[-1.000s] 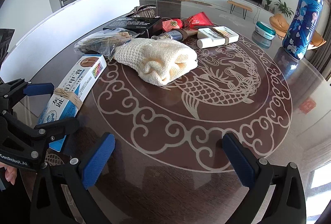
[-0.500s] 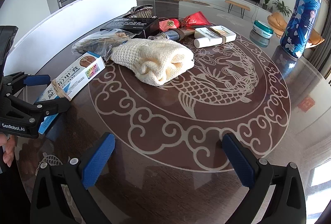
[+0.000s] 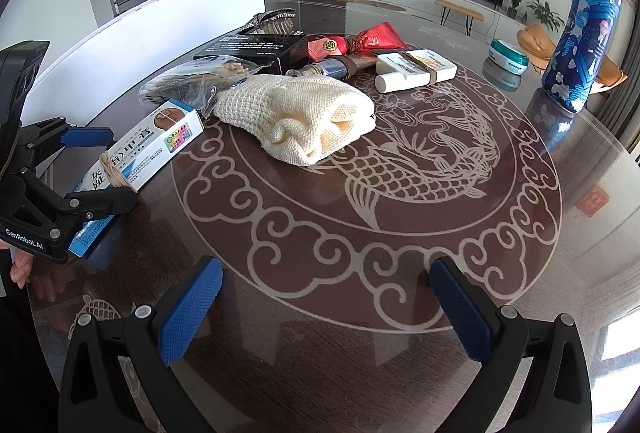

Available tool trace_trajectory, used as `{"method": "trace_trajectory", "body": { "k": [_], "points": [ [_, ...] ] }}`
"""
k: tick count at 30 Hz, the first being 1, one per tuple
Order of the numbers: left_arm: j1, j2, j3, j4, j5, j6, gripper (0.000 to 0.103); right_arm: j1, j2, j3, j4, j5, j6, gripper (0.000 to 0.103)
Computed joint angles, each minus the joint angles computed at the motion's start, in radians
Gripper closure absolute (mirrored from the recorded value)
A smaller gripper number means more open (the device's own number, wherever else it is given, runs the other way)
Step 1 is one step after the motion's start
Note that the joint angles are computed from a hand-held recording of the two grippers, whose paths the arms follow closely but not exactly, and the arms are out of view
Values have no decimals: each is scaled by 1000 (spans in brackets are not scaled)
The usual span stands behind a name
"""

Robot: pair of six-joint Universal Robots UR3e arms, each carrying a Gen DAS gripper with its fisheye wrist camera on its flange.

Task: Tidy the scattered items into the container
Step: 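Close the left gripper around the ointment box, then lift the ointment box with the left gripper while the right gripper grasps the second knitted mitt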

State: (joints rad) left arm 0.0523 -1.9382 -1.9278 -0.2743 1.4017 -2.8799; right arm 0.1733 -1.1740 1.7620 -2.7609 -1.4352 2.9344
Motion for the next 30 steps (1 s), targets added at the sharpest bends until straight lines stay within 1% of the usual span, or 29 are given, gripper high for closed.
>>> {"method": "trace_trajectory", "body": {
  "k": [8, 12, 13, 14, 15, 16, 18, 21, 25, 28, 30],
  "points": [
    [2, -17, 27, -14, -11, 17, 0, 0, 0, 0, 1, 1, -1, 0],
    [7, -17, 18, 1, -13, 20, 0, 0, 0, 0, 1, 1, -2, 0],
    [5, -17, 16, 10, -8, 13, 3, 0, 0, 0, 1, 1, -2, 0],
    [8, -13, 4, 33, -11, 6, 10, 0, 0, 0, 1, 1, -2, 0],
    [13, -8, -16, 69, -17, 4, 29, -1, 0, 0, 1, 2, -3, 0],
    [15, -6, -25, 89, -21, 4, 38, -1, 0, 0, 1, 2, -3, 0],
    [17, -6, -32, 105, -23, 0, 44, -1, 6, -11, 6, 5, -5, 0],
    [10, -7, -40, 123, -13, -6, 46, -11, 67, -108, 51, 41, -61, 0],
    [20, 2, -49, 122, -28, -4, 46, -19, 199, -331, 157, 74, -120, 0],
    [23, 3, -54, 125, -29, -1, 46, -5, 322, -570, 286, 45, -127, 0],
    [24, 4, -55, 125, -29, -1, 46, 16, 392, -705, 341, 17, -152, 0]
  ]
}}
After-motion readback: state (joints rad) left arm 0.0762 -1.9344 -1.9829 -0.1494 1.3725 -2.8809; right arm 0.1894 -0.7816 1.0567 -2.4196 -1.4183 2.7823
